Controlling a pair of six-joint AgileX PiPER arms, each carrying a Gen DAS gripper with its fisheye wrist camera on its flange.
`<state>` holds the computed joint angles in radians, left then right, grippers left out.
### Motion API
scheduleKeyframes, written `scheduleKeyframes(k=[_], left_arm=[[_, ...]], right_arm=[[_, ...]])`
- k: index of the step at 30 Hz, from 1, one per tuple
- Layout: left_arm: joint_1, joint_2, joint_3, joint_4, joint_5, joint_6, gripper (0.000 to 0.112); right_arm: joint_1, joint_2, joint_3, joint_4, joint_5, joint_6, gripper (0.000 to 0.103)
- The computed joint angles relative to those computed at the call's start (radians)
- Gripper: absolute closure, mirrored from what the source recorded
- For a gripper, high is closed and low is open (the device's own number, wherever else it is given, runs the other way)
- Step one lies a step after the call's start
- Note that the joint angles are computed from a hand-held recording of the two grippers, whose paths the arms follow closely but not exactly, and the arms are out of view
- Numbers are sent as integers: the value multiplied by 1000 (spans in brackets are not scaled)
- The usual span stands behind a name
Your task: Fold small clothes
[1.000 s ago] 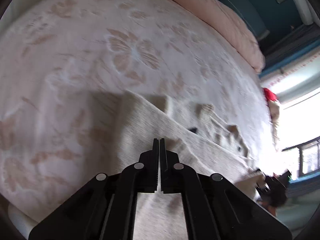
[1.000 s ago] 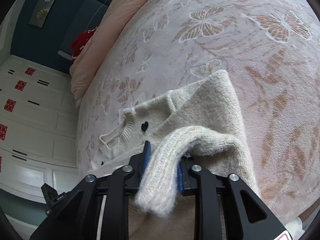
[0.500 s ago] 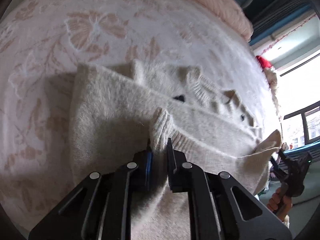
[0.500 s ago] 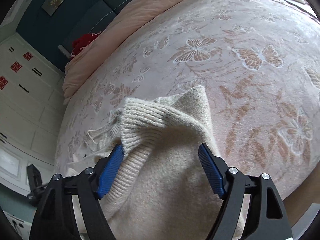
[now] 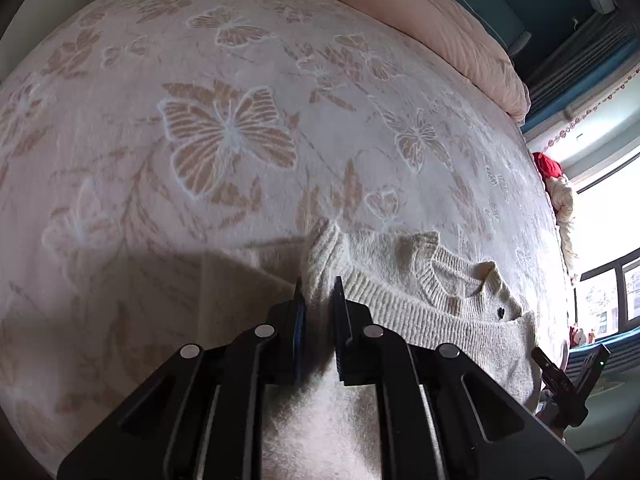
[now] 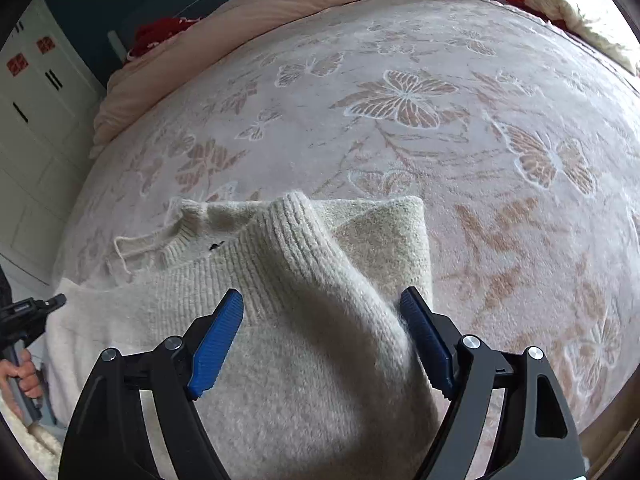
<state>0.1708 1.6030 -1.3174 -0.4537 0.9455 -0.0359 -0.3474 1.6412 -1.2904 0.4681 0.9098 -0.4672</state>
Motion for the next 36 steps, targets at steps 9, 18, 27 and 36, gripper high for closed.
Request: scheduleKeyframes(k=[9, 18, 27, 36], left_arm=[[7, -101, -60, -5, 22, -7, 102], [-73, 149, -179, 276, 21, -233, 98], [163, -276, 271, -16, 43, 89, 39], [102, -175, 330, -82, -49, 69, 77]], right_arm=[[-37, -77, -153, 157, 77, -68, 95], [49, 154, -271, -97, 65, 148, 83], [-171, -217, 122, -41, 76, -148, 17], [-172, -35, 94, 138, 187, -36, 66]])
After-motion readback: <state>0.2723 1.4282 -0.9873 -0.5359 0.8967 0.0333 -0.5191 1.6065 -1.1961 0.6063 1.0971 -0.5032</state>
